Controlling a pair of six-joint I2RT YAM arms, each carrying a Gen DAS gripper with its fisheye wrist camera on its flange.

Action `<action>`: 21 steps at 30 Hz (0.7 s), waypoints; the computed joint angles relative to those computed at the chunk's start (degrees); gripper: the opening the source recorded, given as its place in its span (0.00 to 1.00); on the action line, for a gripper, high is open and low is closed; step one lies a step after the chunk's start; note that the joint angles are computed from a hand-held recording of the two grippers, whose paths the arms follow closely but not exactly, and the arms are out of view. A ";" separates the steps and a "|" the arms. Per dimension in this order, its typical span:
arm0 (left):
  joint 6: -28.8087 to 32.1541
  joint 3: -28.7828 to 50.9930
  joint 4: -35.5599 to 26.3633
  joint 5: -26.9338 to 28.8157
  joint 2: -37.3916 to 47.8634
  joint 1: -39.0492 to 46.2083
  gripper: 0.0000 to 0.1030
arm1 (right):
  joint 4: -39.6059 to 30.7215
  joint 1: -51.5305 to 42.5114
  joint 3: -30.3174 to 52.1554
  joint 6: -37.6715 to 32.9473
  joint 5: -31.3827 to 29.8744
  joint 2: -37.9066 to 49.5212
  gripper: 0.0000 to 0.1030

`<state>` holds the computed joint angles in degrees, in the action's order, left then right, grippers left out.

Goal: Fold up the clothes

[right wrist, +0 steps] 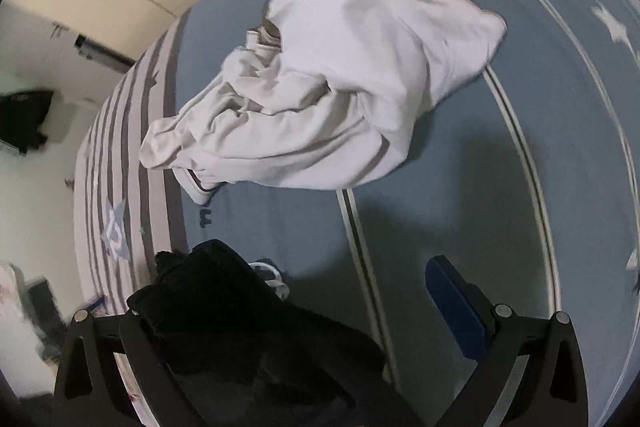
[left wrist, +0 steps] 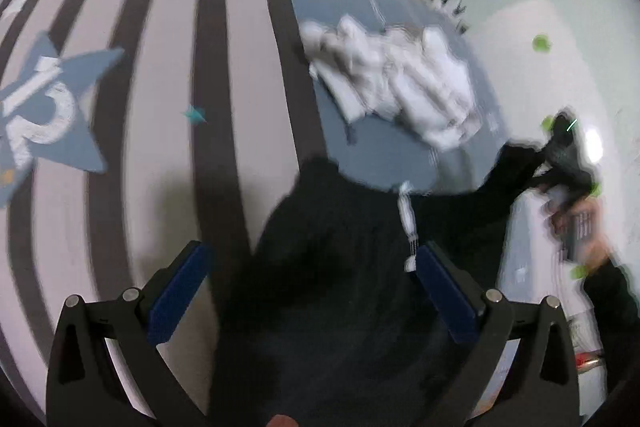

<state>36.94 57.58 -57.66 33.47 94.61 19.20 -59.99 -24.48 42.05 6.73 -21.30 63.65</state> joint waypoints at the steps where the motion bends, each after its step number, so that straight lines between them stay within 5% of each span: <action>1: -2.05 -3.99 4.36 -1.21 -1.35 -1.85 0.99 | -0.62 -0.22 0.57 0.12 0.09 0.72 0.99; 5: -11.38 -17.09 24.05 -17.89 -2.63 -11.05 0.99 | -4.45 -3.97 4.35 -3.15 0.70 2.75 0.99; 8: -10.80 -21.65 32.86 -24.23 -0.58 -9.82 0.99 | -8.54 -9.29 8.72 -8.98 0.37 3.83 0.99; 17: -10.70 -21.21 32.44 -25.75 -0.37 -8.89 0.99 | -22.35 -25.28 21.77 -31.18 1.99 13.21 0.99; 21: -11.10 -21.21 32.26 -27.28 -0.48 -9.16 1.00 | -27.97 -29.98 22.12 -34.24 -7.59 20.08 1.00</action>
